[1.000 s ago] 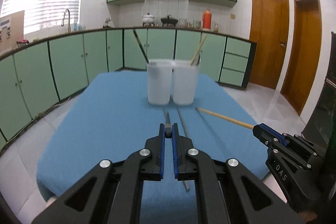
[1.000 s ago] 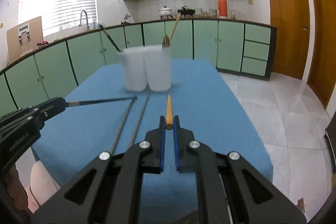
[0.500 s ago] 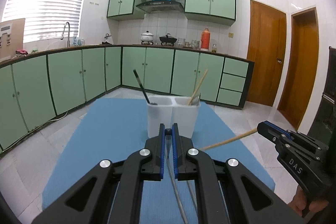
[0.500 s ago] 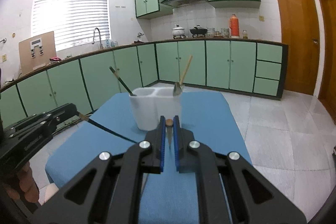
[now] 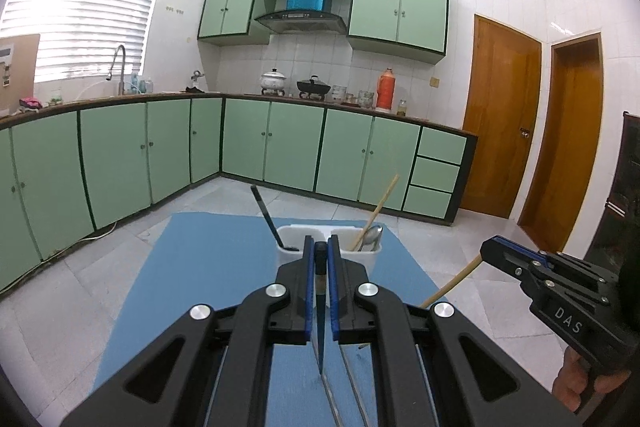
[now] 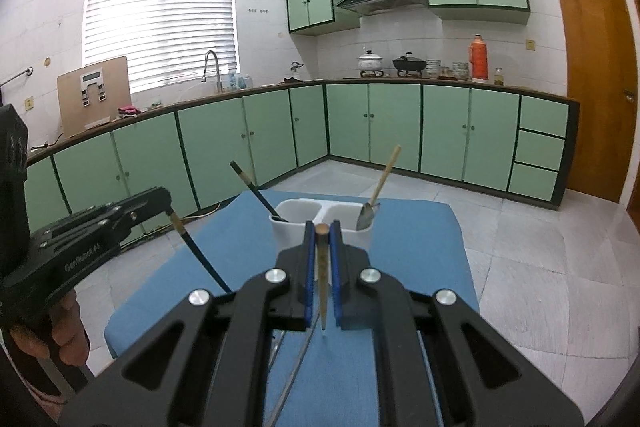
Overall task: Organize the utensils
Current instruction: 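Lift both chopsticks and carry them over the white holder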
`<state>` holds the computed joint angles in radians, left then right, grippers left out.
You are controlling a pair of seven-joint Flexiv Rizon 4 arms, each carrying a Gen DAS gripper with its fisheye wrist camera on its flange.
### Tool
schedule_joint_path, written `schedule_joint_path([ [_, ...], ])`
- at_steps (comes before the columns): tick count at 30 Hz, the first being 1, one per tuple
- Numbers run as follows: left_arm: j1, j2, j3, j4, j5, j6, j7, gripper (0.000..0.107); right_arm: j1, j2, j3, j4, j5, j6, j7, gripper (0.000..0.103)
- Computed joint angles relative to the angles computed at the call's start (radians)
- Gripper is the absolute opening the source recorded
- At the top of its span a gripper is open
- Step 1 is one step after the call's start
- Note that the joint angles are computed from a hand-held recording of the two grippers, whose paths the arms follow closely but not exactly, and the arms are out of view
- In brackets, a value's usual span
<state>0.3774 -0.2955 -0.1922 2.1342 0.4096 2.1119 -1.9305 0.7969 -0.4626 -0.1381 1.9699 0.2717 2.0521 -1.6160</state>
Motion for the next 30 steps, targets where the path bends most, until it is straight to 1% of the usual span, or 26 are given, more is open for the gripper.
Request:
schedule_joint_path([
  [3, 0.001, 0.002, -0.005, -0.025, -0.004, -0.013, 0.004, 0.006, -0.038, 0.005, 0.032, -0.015, -0.045, -0.021, 0.015, 0.006],
  [6, -0.002, 0.002, -0.008, -0.051, -0.011, -0.021, 0.016, 0.006, -0.001, 0.015, -0.016, -0.034, -0.043, -0.044, 0.004, 0.006],
  [7, 0.0, 0.002, -0.012, -0.061, -0.012, -0.027, 0.018, 0.006, -0.002, 0.019, -0.017, -0.039, -0.05, -0.048, 0.005, 0.006],
  [10, 0.003, 0.0, -0.026, -0.095, -0.02, -0.041, 0.026, 0.006, -0.044, 0.033, 0.014, -0.063, -0.104, -0.075, 0.023, 0.006],
  [12, 0.029, 0.002, -0.059, -0.125, -0.007, -0.053, 0.018, 0.006, -0.037, 0.04, -0.002, -0.076, -0.116, -0.082, 0.027, 0.006],
  [14, 0.035, 0.001, -0.071, -0.152, -0.011, -0.06, 0.019, 0.006, -0.016, 0.047, -0.034, -0.095, -0.118, -0.091, 0.025, 0.006],
  [17, 0.013, -0.004, -0.058, -0.195, -0.039, -0.055, 0.039, 0.006, -0.04, 0.049, -0.027, -0.126, -0.146, -0.099, 0.039, 0.006],
  [20, 0.009, -0.016, -0.065, -0.251, -0.053, -0.059, 0.046, 0.006, -0.035, 0.045, -0.048, -0.165, -0.161, -0.115, 0.048, 0.006],
  [22, -0.005, -0.026, -0.056, -0.283, -0.073, -0.061, 0.06, 0.006, -0.037, 0.032, -0.06, -0.2, -0.178, -0.141, 0.064, 0.006],
  [24, -0.06, -0.05, -0.011, -0.324, -0.132, -0.059, 0.102, 0.006, -0.043, 0.016, -0.069, -0.231, -0.198, -0.162, 0.089, 0.006],
  [25, -0.09, -0.069, 0.013, -0.35, -0.168, -0.058, 0.128, 0.006, -0.05, 0.003, -0.073, -0.254, -0.212, -0.177, 0.107, 0.006],
  [27, -0.116, -0.1, 0.03, -0.384, -0.212, -0.048, 0.158, 0.006, -0.039, -0.019, -0.103, -0.282, -0.231, -0.193, 0.138, 0.006],
  [28, -0.141, -0.119, 0.052, -0.403, -0.244, -0.04, 0.182, 0.006, -0.036, -0.03, -0.114, -0.295, -0.243, -0.2, 0.154, 0.006],
  [30, -0.158, -0.161, 0.058, -0.448, -0.286, -0.045, 0.213, 0.006, -0.052, -0.062, -0.113, -0.334, -0.275, -0.234, 0.191, 0.006],
])
